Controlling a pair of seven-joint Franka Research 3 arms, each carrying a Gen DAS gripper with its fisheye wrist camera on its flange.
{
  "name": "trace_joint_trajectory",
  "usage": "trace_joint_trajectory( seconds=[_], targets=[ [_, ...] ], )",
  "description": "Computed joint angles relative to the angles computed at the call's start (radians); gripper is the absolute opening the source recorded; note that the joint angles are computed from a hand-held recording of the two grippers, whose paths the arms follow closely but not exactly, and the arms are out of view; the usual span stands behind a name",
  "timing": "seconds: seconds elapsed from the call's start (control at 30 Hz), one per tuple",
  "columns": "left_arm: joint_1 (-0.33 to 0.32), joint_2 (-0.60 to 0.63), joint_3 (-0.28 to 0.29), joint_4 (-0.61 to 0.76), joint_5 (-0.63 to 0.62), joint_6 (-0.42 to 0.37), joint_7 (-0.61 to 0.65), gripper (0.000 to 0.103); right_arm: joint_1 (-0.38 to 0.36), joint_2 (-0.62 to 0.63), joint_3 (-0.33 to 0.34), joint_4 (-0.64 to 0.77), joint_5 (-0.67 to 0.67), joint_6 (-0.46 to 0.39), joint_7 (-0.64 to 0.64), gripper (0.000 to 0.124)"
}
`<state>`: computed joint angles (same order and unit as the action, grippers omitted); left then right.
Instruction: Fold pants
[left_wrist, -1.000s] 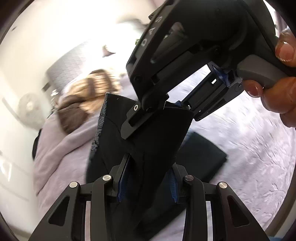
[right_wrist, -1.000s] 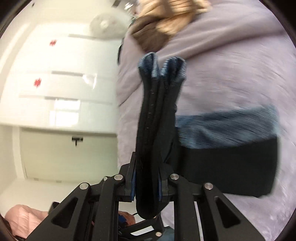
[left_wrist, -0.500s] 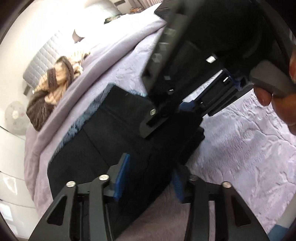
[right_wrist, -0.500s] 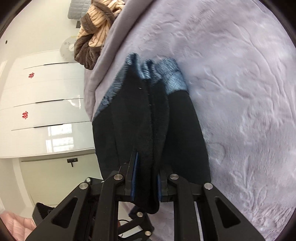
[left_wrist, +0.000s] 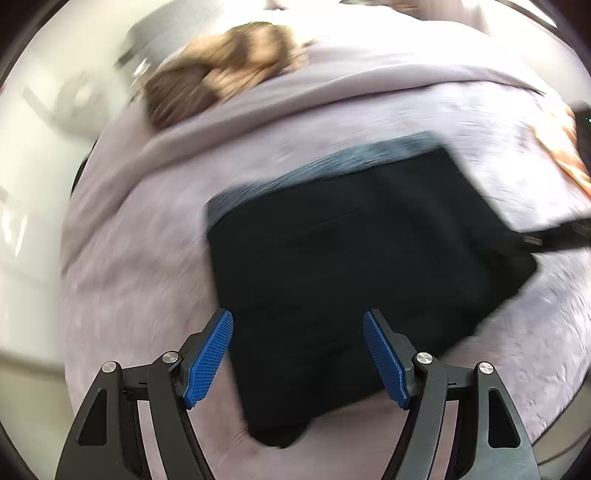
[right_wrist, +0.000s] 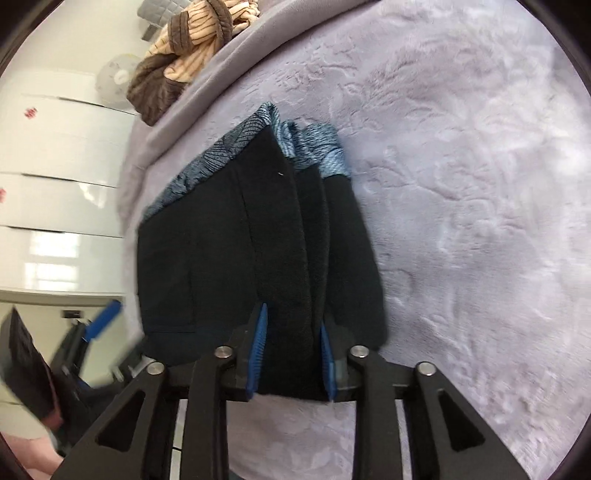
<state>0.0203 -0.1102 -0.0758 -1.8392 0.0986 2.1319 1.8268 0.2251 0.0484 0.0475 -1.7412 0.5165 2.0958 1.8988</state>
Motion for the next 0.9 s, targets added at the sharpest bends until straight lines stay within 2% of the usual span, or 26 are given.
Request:
trace_joint_trajectory(
  seconds=[0.07, 0.1, 0.3, 0.37, 0.5, 0.57, 0.83, 0.9],
  targets=[
    [0.016, 0.053, 0.010, 0.056, 0.009, -0.058, -0.037, 0.074, 0.012, 0.004, 0.003, 0.043, -0.117, -0.053, 0.073, 0.043],
    [0.022, 0.067, 0.013, 0.070, -0.005, -0.080, -0.033, 0.074, 0.017, 0.007, 0.004, 0.061, -0.161, -0.080, 0.100, 0.043],
    [0.025, 0.040, 0.002, 0.007, 0.017, -0.051, -0.027, 0.079, 0.035, -0.038, 0.012, 0.075, -0.297, -0.146, 0.211, 0.043],
    [0.024, 0.043, 0.003, 0.019, -0.002, -0.075, -0.029, 0.079, 0.044, -0.040, 0.020, 0.089, -0.328, -0.163, 0.237, 0.043],
    [0.027, 0.043, 0.008, 0.045, -0.030, -0.130, -0.020, 0.079, 0.058, -0.037, 0.028, 0.100, -0.321, -0.193, 0.273, 0.044],
    [0.030, 0.044, 0.010, 0.054, -0.037, -0.149, -0.015, 0.079, 0.062, -0.054, 0.030, 0.082, -0.309, -0.204, 0.281, 0.051],
    [0.034, 0.048, 0.010, 0.084, -0.044, -0.222, -0.029, 0.079, 0.077, -0.044, 0.037, 0.100, -0.291, -0.232, 0.302, 0.059],
    [0.034, 0.053, 0.009, 0.095, -0.046, -0.240, -0.027, 0.084, 0.080, -0.036, 0.038, 0.114, -0.292, -0.238, 0.304, 0.061]
  ],
)
